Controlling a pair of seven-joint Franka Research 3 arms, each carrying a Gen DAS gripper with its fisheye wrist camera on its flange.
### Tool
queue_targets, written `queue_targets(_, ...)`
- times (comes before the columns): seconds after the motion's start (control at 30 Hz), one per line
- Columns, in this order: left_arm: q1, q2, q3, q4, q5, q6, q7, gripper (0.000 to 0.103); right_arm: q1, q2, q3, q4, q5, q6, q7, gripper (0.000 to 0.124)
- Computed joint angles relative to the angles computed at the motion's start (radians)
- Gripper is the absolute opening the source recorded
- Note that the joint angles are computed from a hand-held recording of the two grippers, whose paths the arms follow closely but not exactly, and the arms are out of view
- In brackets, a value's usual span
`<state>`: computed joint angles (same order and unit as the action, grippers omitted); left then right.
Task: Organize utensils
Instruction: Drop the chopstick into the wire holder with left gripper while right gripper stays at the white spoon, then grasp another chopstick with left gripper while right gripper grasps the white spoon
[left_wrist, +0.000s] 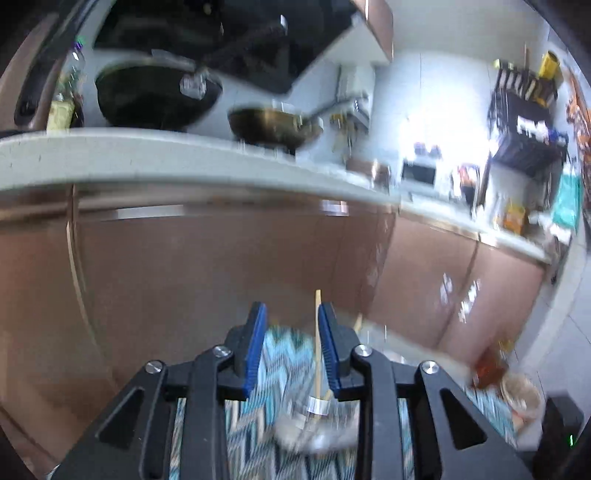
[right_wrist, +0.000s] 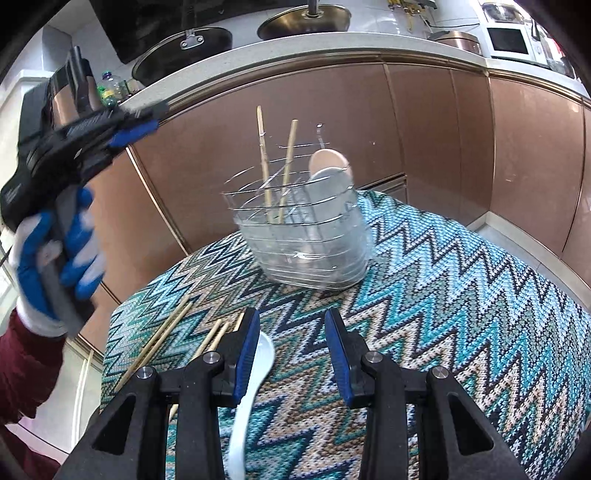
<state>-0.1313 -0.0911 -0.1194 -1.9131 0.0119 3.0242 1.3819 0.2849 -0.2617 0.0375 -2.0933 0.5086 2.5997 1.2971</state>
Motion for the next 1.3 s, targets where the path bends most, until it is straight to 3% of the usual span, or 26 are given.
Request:
queue_targets(0.13, -0.07, -0.079, 0.069, -0.051, -0.243, -0.203, 0.239, 0.028, 0.004, -0.008, 0.008, 0.0, -0.013, -0.013, 0.009, 0.035)
queue_targets(0.2, -0.088, -0.1, 0.098, -0.053, -0.356, -0.361, 0.327, 0.027, 0.006, -0.011, 0.014, 0.003, -0.025, -0.026, 0.018, 0.034)
queue_targets(0.3, -0.067, -0.083, 0.107, -0.017, -0.448, -0.598, 0.369, 0.027, 0.012, -0.008, 0.014, 0.007, -0.028, -0.038, 0.016, 0.034)
queue_targets(0.4, -0.025, -0.028, 0.084, 0.036, -0.446, -0.763, 0.336, 0.022, 0.015, -0.002, 0.012, 0.015, -0.024, -0.061, 0.014, 0.034)
queue_targets(0.5, 0.016, 0.034, 0.055, 0.091, -0.431, -0.877, 0.308, 0.018, 0.019, 0.015, 0.005, 0.031, -0.008, -0.098, 0.005, 0.034)
queue_targets(0.6, 0.048, 0.081, 0.026, 0.132, -0.421, -0.946, 0.287, 0.016, 0.021, 0.047, -0.006, 0.059, 0.025, -0.149, -0.024, 0.034)
queue_targets(0.77, 0.067, 0.136, -0.01, 0.186, -0.371, -0.993, 0.261, 0.011, 0.006, 0.129, -0.017, 0.129, 0.081, -0.245, -0.082, 0.034)
queue_targets(1.3, 0.077, 0.329, -0.069, 0.418, -0.277, -1.156, 0.164, 0.006, -0.09, 0.388, 0.006, 0.407, 0.179, -0.581, -0.262, 0.031)
